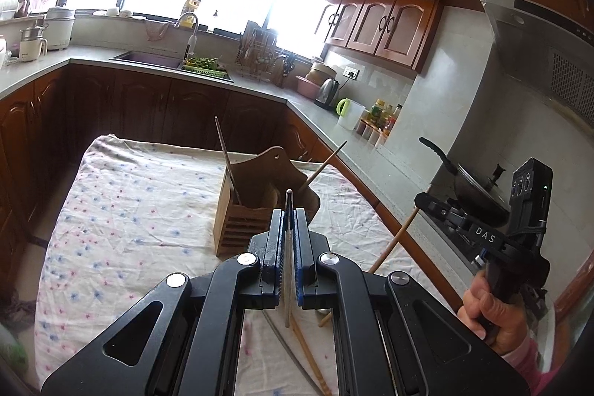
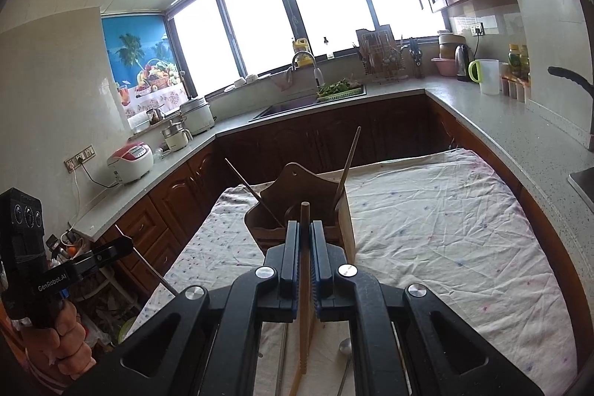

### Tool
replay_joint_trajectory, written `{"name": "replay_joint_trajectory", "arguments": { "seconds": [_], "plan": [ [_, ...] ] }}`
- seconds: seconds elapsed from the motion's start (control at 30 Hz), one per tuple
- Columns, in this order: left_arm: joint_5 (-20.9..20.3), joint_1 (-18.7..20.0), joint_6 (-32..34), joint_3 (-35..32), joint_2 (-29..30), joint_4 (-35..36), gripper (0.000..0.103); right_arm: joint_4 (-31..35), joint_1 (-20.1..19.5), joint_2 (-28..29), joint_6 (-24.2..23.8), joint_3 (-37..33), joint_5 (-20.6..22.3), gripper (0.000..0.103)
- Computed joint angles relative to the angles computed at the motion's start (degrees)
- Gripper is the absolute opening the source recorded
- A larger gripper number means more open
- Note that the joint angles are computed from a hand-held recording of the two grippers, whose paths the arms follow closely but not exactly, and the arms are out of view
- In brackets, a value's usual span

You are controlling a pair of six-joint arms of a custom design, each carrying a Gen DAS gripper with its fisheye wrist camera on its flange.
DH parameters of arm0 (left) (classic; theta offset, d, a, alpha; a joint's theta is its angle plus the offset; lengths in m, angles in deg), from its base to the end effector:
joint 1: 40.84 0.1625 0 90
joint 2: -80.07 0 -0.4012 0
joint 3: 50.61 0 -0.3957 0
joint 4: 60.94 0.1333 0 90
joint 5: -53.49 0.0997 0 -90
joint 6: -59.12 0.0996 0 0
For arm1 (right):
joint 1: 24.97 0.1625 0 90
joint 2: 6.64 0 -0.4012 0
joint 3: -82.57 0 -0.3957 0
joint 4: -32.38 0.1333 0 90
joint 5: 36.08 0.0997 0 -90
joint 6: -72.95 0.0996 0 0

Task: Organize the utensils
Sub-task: 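Lift both chopsticks and lower them into the wooden utensil holder, then open both tools to release the chopsticks into the holder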

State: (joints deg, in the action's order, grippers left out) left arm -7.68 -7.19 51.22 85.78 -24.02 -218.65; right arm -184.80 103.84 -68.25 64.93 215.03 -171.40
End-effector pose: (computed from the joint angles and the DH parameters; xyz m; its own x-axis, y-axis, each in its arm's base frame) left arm -0.2064 -0.3552 0.3268 -0.8045 0.5069 -0.3096 0.5733 0.5263 -0.6279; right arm 0.3208 -0.2991 0.1858 -0.8613 -0.0400 0.5065 -0.4723 0.4306 -0.7691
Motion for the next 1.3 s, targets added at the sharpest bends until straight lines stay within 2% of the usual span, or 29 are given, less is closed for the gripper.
{"name": "replay_joint_trajectory", "arguments": {
  "seconds": [0.37,0.6,0.9,1.13,1.3],
  "plan": [
    [-0.50,3.59,8.96,-9.32,10.48,-10.78,0.003,-5.45,-2.69,0.97,-6.61,-8.09,4.70,0.005],
    [-0.78,7.12,12.90,-15.21,17.94,-16.57,0.003,-9.09,-4.31,3.37,-11.18,-14.67,6.10,0.005],
    [-1.14,12.17,12.80,-18.52,25.27,-22.23,0.003,-9.84,-9.38,6.27,-11.08,-16.80,8.60,0.005],
    [-0.33,13.51,11.99,-16.01,28.69,-25.67,0.004,-15.13,-13.43,9.55,-8.12,-14.04,10.54,0.006],
    [-0.30,13.96,11.03,-15.31,30.12,-24.89,0.004,-13.97,-15.18,10.03,-5.13,-12.77,11.02,0.006]
  ]
}}
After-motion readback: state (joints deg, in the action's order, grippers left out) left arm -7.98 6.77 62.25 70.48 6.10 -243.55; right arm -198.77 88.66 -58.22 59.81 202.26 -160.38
